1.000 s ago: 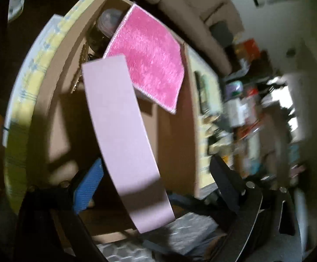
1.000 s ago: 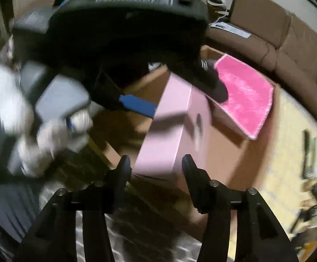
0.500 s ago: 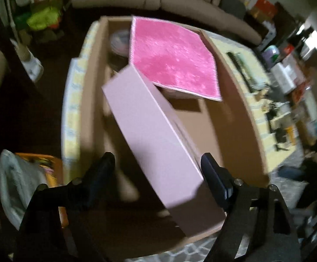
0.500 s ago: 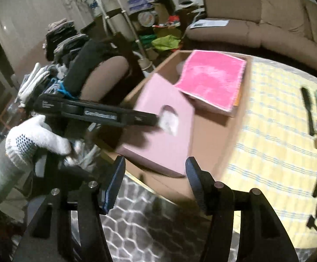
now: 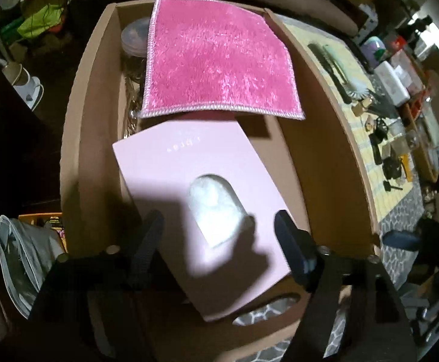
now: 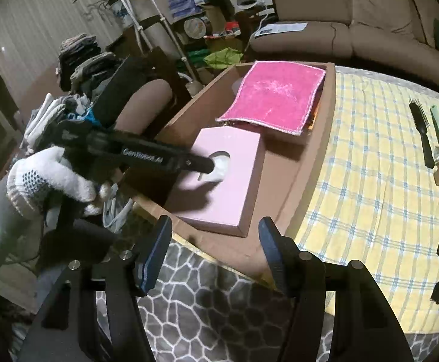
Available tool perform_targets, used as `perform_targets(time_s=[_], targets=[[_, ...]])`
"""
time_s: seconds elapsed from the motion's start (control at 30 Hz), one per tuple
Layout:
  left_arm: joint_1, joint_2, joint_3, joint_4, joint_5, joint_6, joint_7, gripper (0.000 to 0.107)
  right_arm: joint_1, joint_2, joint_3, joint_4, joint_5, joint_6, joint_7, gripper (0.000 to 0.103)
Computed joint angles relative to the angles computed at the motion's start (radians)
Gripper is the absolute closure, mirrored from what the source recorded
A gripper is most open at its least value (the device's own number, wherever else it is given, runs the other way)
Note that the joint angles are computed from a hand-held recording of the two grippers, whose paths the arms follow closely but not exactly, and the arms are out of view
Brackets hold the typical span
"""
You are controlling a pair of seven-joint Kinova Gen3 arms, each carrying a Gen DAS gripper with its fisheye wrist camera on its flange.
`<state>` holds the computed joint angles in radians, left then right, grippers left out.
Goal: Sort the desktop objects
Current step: 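Lower the pink tissue box into the cardboard box and open the right gripper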
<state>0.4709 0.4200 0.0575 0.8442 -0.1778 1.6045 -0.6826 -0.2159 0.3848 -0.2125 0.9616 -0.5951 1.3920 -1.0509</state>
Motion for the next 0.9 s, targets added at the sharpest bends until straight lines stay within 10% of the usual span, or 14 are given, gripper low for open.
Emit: perform_targets(time_s=[0.4,0.67,0.83,0.9], targets=[[0.029,0.183,-0.025,-0.266,-0.029,0.241,-0.083,0.022,-0.039,0.062,0.027,-0.103,0.087,0.002,-0.079,0.035],[0.03,0.186,-0.044,-0.263,0.004,0.203,-0.071,0.012,-0.062,0.14,0.008,-0.163,0.132,0.02,-0.128,0.036],[-0.027,0.156,-0.026,-0.301,0.065,0.248,-0.057,0.021,-0.045,0.128,-0.003,-0.134,0.112,0.011,-0.111,0.035],[-0.044,0.18,-0.019,-0.367,0.076,0.329,-0.091,0.043,-0.045,0.124,-0.004,-0.135,0.111,0.012,-0.103,0.035]])
